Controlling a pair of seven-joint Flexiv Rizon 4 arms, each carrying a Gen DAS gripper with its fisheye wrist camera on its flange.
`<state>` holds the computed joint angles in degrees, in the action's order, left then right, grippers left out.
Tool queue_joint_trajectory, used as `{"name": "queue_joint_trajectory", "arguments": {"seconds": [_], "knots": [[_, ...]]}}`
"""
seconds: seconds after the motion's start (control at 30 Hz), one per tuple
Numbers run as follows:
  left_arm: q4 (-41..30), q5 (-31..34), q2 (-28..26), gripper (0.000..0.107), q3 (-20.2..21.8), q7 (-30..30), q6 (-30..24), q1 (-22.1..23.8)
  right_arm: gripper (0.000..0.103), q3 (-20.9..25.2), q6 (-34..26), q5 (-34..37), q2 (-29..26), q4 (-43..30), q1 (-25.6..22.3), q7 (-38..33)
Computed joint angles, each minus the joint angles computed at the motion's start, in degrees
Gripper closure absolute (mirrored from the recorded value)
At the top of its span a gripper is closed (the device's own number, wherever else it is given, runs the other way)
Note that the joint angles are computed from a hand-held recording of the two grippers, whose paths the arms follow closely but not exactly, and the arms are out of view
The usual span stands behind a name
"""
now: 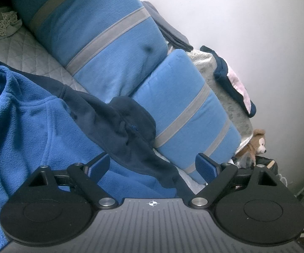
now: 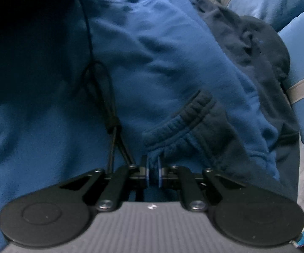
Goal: Fold clothes
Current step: 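Grasp the dark ribbed sleeve cuff with the right tool and hold it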
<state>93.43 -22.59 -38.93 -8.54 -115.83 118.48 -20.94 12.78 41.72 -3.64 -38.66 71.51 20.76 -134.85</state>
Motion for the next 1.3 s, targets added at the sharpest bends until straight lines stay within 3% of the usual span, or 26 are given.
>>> {"name": "queue_joint_trajectory", "arguments": {"seconds": [0.07, 0.1, 0.13, 0.4, 0.53, 0.77, 0.83, 0.93, 1.0, 1.23, 1.27, 1.3], "knots": [[0.0, 0.0, 0.0, 0.017, 0.1, 0.0, 0.0, -0.1, 0.087, -0.3, 1.0, -0.4, 0.2, 0.6, 0.2, 0.2], [0.0, -0.1, 0.0, 0.017, 0.1, 0.1, 0.0, -0.1, 0.065, -0.6, 2.4, -0.8, 0.5, 1.4, 0.5, 0.5], [-0.1, -0.1, 0.0, 0.017, 0.1, 0.1, -0.1, -0.1, 0.058, -0.9, 3.7, -1.3, 0.8, 2.0, 0.7, 0.8], [0.0, 0.2, 0.0, 0.017, -0.1, -0.2, 0.0, 0.2, 0.054, -2.9, 14.3, -7.5, 2.5, 8.3, 2.4, 2.6], [0.0, 0.4, -0.1, 0.017, -0.2, -0.3, 0.1, 0.3, 0.041, -3.8, 17.8, -11.4, 2.3, 10.6, 3.2, 3.7], [0.0, 0.3, 0.0, 0.017, -0.1, -0.3, 0.0, 0.2, 0.044, -8.2, 25.5, -18.9, 0.6, 13.2, 5.8, 10.9], [0.0, 0.2, 0.0, 0.017, 0.0, -0.3, 0.0, 0.2, 0.070, -7.5, 24.0, -19.0, -0.2, 11.8, 5.4, 12.4], [0.0, 0.2, 0.0, 0.017, 0.0, -0.3, -0.1, 0.1, 0.083, -6.1, 22.4, -18.7, -0.5, 10.8, 4.5, 12.7], [0.0, 0.2, 0.0, 0.017, 0.0, -0.3, -0.1, 0.1, 0.085, -5.9, 22.5, -18.6, -0.2, 11.1, 4.3, 12.9], [0.0, -0.1, 0.0, 0.017, 0.2, -0.2, -0.1, -0.1, 0.085, -1.6, 19.4, -13.1, 0.9, 8.8, 1.0, 10.3], [0.0, -0.2, 0.0, 0.017, 0.3, -0.2, -0.1, -0.2, 0.083, -1.2, 18.4, -12.5, 1.0, 8.6, 0.8, 9.4], [0.0, -0.3, 0.0, 0.017, 0.3, -0.1, -0.1, -0.3, 0.066, -0.8, 17.2, -11.9, 1.0, 8.2, 0.5, 8.5]]}}
